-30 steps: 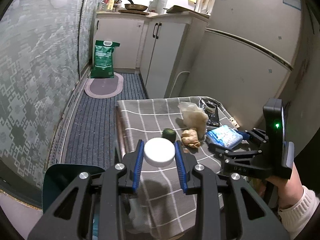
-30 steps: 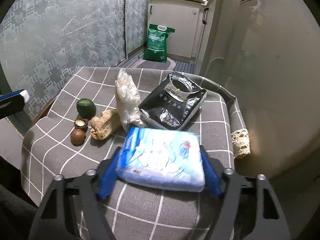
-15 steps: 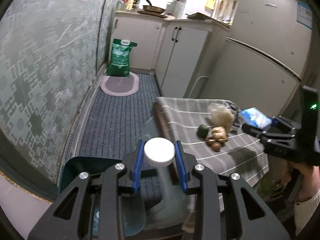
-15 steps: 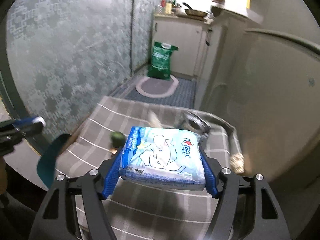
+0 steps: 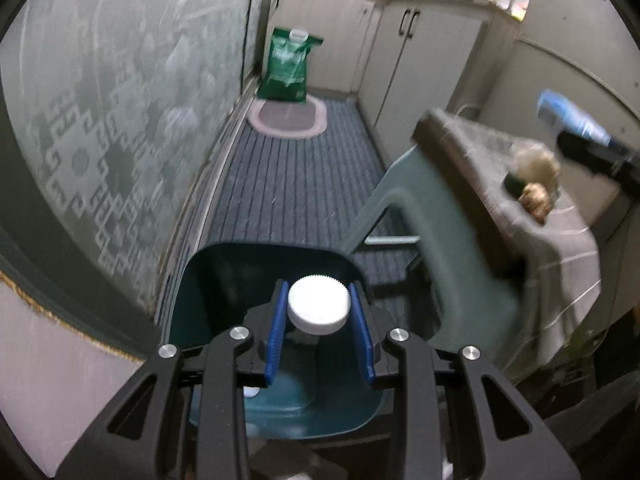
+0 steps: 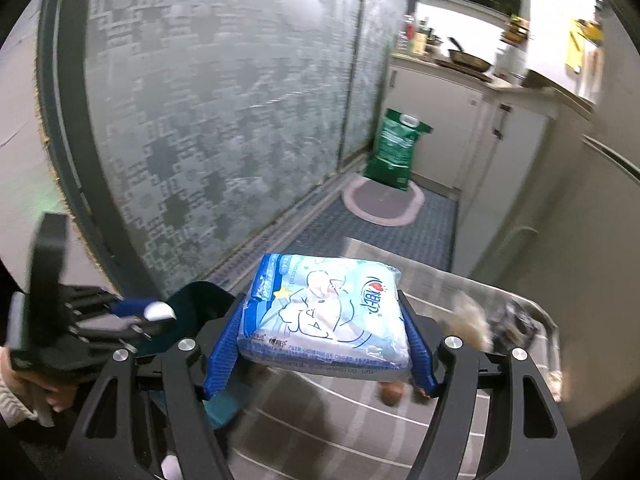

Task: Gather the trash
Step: 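Carry the lid and tissue pack over the bin and open both tools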

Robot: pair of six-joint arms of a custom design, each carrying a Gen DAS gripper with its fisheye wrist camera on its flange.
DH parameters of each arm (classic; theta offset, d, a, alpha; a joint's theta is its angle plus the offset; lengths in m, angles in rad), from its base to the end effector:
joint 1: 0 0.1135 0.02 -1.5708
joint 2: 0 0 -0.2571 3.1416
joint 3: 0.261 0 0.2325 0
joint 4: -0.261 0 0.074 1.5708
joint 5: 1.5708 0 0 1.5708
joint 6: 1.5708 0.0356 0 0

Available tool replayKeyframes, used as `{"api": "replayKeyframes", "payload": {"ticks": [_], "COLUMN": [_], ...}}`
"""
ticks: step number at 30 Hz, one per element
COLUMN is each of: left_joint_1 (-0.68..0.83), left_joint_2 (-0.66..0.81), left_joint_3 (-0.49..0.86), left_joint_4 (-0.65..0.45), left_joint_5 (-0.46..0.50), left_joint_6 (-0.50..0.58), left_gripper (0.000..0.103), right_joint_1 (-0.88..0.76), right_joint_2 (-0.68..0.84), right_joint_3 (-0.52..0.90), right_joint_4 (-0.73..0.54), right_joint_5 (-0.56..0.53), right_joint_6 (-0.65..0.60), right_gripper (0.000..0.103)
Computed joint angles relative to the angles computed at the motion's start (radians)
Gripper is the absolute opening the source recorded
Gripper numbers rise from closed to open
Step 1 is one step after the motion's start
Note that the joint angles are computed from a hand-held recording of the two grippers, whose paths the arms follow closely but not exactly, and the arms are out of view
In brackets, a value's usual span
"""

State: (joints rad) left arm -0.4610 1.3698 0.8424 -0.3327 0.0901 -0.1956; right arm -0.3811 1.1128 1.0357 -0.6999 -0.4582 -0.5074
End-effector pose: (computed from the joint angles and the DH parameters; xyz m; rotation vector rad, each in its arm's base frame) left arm 0.2354 -0.1205 0.2213 0.3674 2.4401 -0.4005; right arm 0.2012 -0.0637 0.3123 -0.3600 2.2228 0.0682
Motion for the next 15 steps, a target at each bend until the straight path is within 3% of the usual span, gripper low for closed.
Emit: {"api": "replayKeyframes", "payload": {"ticks": [7,15], "left_joint_1": [0.042,0.082], "left_joint_2": [0.048,0.122], "left_joint_3": [-0.071,-0.109], "left_joint_4": [0.027,0.047], "left_joint_5": [0.034,0.062], "left_joint_6": [0.043,0.086], "left_gripper": [0.033,0.033], "right_joint_1": [0.277,0.465], "right_joint_2": [-0.001,0.083], "right_joint_3": [-0.045,-0.059], "right_joint_4": [0.015,0.053], "right_joint_5": [0.131,0.243], "right_joint_6": [0.094,0.178], "right_gripper": [0.071,0.071]}}
